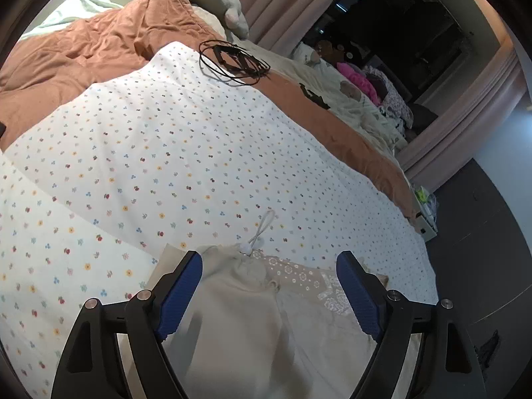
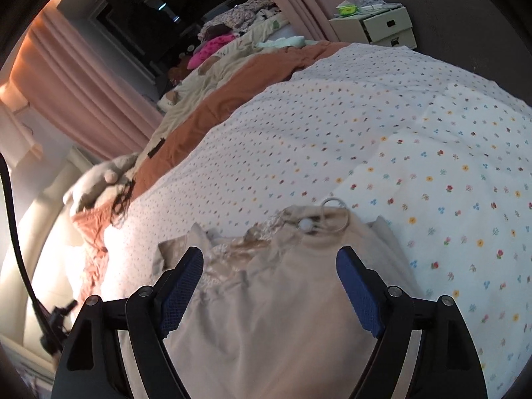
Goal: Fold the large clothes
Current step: 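Open both tools and release the folded jacket onto itself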
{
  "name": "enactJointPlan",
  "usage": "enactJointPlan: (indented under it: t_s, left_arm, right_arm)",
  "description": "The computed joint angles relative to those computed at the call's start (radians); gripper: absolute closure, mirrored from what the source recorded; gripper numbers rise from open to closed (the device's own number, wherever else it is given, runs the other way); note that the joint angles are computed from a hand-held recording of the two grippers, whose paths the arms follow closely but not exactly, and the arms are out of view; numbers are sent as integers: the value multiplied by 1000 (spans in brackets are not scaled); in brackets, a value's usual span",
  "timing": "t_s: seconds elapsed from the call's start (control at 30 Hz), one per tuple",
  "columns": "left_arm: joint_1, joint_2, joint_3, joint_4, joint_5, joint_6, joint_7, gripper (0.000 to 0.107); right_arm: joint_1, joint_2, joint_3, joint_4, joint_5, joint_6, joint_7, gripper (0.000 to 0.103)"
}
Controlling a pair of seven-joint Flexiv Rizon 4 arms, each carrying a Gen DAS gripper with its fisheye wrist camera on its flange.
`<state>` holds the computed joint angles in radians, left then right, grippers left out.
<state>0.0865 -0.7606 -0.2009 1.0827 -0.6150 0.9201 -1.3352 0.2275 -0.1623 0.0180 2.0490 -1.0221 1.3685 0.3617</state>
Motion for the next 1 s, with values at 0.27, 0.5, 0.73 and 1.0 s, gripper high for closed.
enactJointPlan:
  t_s: [0.27,0.5,0.73,1.0]
  left_arm:
    - [-3,117,3,204,-46,58,13,23]
    - [5,118,20,220,-24,59,36,23]
    - [26,93,26,206,-32,3,55,25]
    - [27,69,35,176,-2,-43,39,26]
  right_arm:
    - [114,-101,84,-200,252,-209,-318,33]
    - [214,-252,88,-419,436,-362,-548,52]
    - [277,-407,97,-634,585,-489,-714,54]
    - [324,-551,76,-853,676,-690,-837,54]
